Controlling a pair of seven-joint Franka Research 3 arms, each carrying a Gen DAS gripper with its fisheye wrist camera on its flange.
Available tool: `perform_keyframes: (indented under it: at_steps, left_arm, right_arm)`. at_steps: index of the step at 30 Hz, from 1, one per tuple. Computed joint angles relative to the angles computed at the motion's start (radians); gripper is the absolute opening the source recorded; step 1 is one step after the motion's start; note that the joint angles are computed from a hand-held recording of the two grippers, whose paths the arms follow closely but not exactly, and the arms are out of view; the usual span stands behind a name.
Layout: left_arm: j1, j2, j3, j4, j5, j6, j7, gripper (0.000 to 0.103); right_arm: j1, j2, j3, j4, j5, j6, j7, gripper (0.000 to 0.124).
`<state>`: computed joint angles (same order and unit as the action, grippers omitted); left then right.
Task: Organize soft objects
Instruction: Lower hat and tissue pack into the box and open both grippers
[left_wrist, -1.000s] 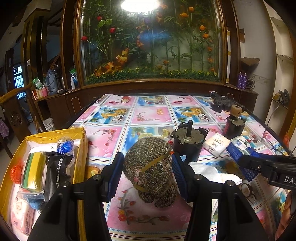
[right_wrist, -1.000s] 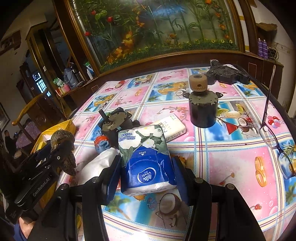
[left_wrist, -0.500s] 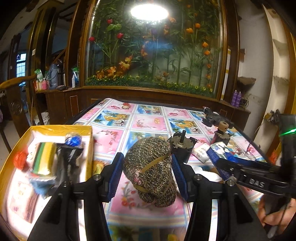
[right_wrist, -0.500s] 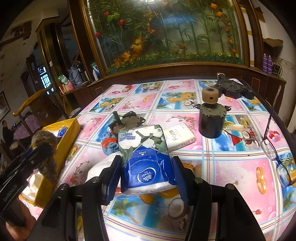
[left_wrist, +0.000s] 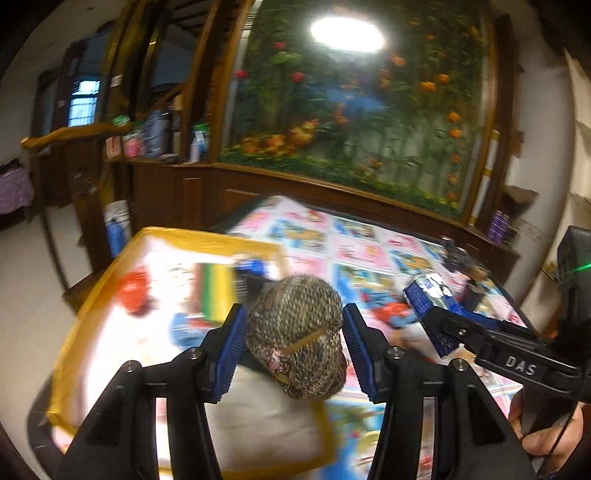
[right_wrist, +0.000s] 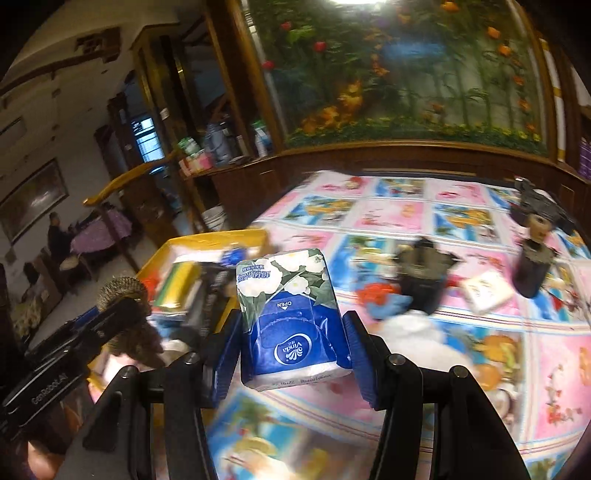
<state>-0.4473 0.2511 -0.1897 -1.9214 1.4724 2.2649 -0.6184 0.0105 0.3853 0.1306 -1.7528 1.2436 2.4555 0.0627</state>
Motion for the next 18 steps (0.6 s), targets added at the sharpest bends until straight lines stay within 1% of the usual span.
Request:
perform_keyframes:
  at_steps: [3,5,8,10,12,14,18]
  left_arm:
    - [0.022,-0.065,0.0,-0.093,-0.052,-0.012,-0.036,0.052]
    - [0.044,-0.09,-0.005,-0.131,-0.092,-0.004,-0.032,0.052]
    - [0.071,-0.115,-0.013,-0.176,-0.143,-0.001,-0.024,0.052]
    - [0.084,-0.126,-0.017,-0.2,-0.161,0.006,-0.03,0.052]
    - [0.094,-0.122,-0.021,-0.206,-0.186,0.014,-0.011,0.052]
    - [0.105,-0.116,-0.019,-0.21,-0.201,0.042,0.001,0.052]
    - [0.111,-0.073,-0.015,-0.185,-0.232,0.068,0.045,0.052]
  right_arm:
    - [0.039,-0.017,0.02,-0.031,-0.021,0.008,-0.004,0.059]
    - [0.069,-0.021,0.031,-0.048,-0.027,0.027,-0.014,0.059]
    - [0.114,0.001,0.04,-0.038,-0.062,0.059,0.016,0.059]
    - [0.145,0.025,0.047,-0.021,-0.094,0.104,0.039,0.059]
    - [0.173,0.059,0.045,0.013,-0.161,0.127,0.099,0.059]
    - [0.191,0.094,0.044,0.051,-0.234,0.136,0.174,0.059]
    - [0.186,0.138,0.069,0.093,-0.302,0.156,0.232,0.059]
